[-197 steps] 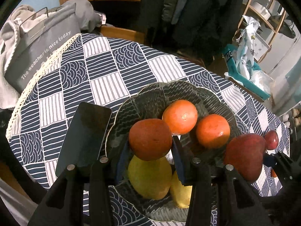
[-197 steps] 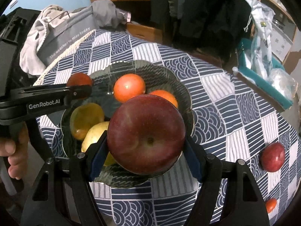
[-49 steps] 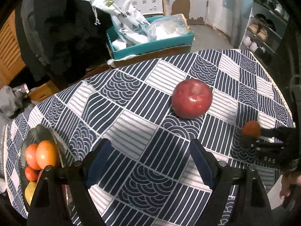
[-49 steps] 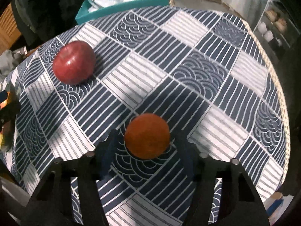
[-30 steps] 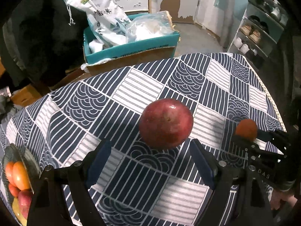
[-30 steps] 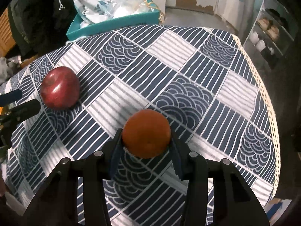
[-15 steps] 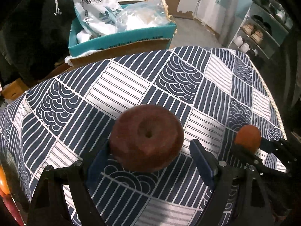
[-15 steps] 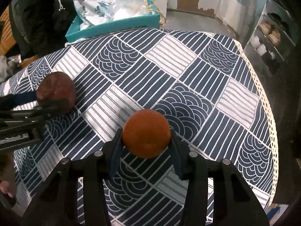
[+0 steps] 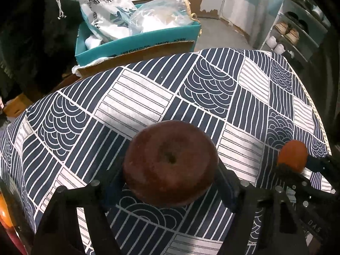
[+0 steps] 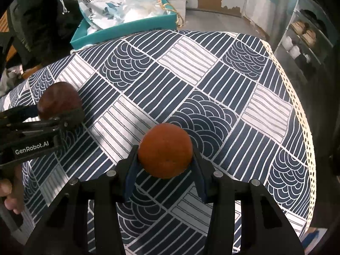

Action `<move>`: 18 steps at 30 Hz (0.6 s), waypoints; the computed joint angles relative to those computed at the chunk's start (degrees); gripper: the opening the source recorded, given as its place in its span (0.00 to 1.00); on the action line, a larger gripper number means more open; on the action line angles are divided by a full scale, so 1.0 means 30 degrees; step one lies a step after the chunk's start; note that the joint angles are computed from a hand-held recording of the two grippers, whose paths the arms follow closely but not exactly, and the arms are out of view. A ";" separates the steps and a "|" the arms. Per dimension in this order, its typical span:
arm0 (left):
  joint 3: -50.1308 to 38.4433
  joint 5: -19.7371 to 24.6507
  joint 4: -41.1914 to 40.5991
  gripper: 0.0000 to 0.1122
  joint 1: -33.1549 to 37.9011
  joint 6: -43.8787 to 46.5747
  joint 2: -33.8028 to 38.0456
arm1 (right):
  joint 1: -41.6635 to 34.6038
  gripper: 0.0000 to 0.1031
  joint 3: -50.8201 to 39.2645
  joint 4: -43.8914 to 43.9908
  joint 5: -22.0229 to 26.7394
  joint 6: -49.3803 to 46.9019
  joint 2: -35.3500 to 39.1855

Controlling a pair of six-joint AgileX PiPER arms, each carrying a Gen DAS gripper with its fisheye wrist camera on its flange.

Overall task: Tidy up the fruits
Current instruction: 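Lift the red apple with the left tool while the right tool lifts the tangerine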

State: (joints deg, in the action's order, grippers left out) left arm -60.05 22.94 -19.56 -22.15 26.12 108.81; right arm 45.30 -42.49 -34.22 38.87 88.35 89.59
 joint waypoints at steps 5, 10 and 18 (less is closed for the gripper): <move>0.0520 0.0055 -0.0414 0.69 0.0106 0.0529 -0.0816 | 0.0436 0.44 -0.0463 -0.0416 0.0782 0.0196 -0.0188; 0.0983 0.0227 -0.0961 0.69 0.0454 0.1198 -0.2060 | 0.0899 0.44 -0.1077 -0.0681 0.1824 0.0126 -0.0521; 0.1441 0.1482 -0.2198 0.69 0.1680 0.2354 -0.4357 | 0.1686 0.44 -0.2395 -0.0945 0.3707 -0.0194 -0.1147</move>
